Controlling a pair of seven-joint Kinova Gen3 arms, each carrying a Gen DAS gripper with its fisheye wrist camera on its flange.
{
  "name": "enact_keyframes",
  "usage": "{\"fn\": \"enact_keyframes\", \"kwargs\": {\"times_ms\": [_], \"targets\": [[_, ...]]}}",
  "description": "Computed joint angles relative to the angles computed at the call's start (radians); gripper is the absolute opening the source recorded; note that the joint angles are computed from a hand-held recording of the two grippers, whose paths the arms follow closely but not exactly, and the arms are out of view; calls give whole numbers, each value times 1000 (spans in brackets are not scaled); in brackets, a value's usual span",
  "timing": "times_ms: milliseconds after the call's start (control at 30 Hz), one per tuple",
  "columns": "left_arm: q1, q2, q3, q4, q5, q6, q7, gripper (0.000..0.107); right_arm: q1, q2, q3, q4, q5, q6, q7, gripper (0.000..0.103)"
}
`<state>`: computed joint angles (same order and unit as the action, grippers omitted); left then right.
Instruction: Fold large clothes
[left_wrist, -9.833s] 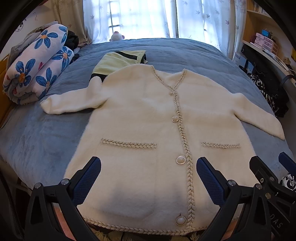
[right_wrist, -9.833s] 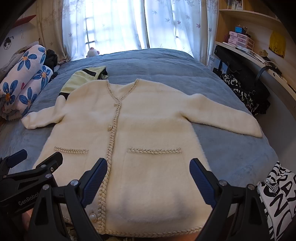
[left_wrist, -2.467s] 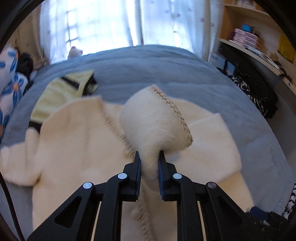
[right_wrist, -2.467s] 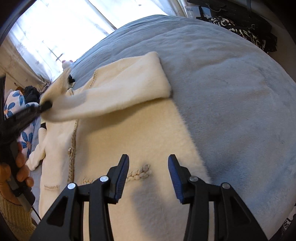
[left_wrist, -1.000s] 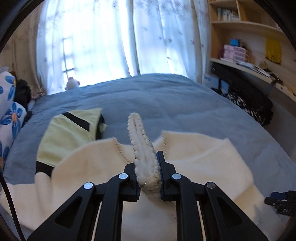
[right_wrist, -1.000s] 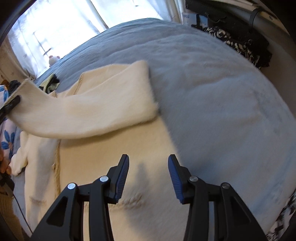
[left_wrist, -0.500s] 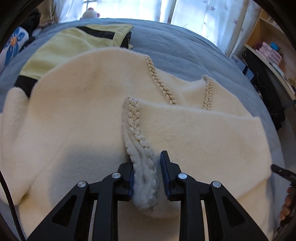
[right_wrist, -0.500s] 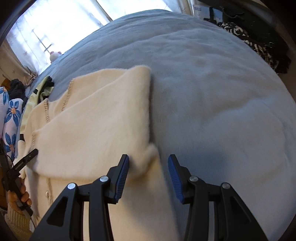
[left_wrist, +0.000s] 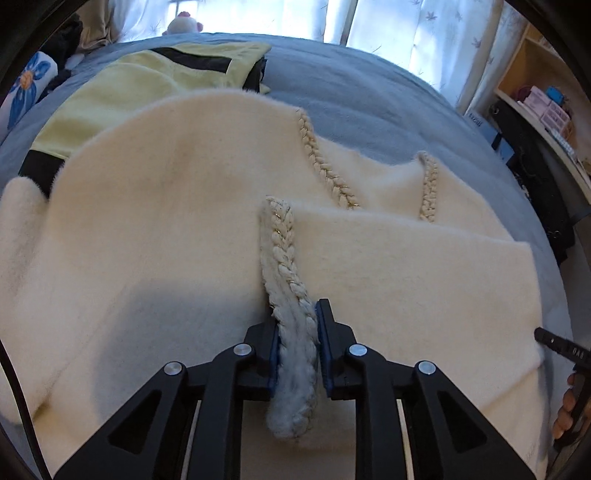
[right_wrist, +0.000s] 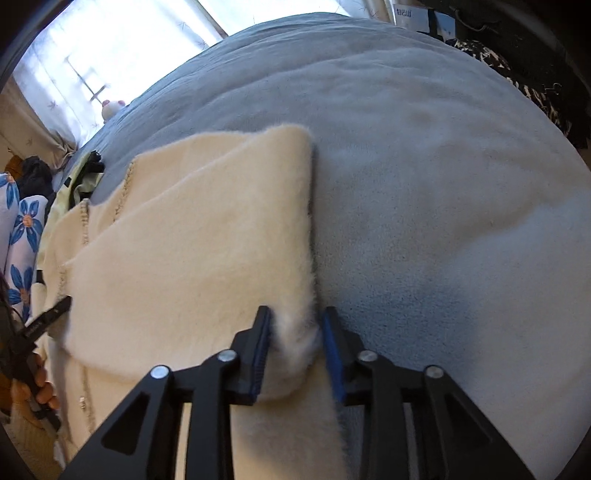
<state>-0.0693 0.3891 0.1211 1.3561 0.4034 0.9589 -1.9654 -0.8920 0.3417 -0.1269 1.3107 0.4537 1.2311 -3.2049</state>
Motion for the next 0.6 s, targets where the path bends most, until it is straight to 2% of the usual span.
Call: {"fn": "enact_keyframes", "kwargs": {"times_ms": [100,133,167,267,433,500,533,567,600], "targets": [[-92,39,99,-69,-8,95,21,28,22,-46,-2,39,2,-51,7,45],[-102,58,107,-106,-7,135,34,29,27,-47,-2,35,7,-44,8,50],[-95,75,97,-138,-5,162,49,30,38,-49,1,33,7,-44,11,51],[-9,93,-1,-183,5,168,57,31,101,-59,9,58,-25,-121,9,51],[38,132,-8,-244,-54,167,118,36,192,-21,33,41,-103,-198,69,51],[62,135,-10,-245,-80,137,134,36,242,-3,20,44,-150,-242,95,51],[65,131,-8,-238,-86,124,133,36,246,5,23,38,-158,-241,97,47],[71,125,-8,-231,-96,107,133,34,232,13,36,21,-150,-224,113,20],[80,113,-8,-212,-109,74,124,28,199,26,59,-7,-125,-191,132,19]]}}
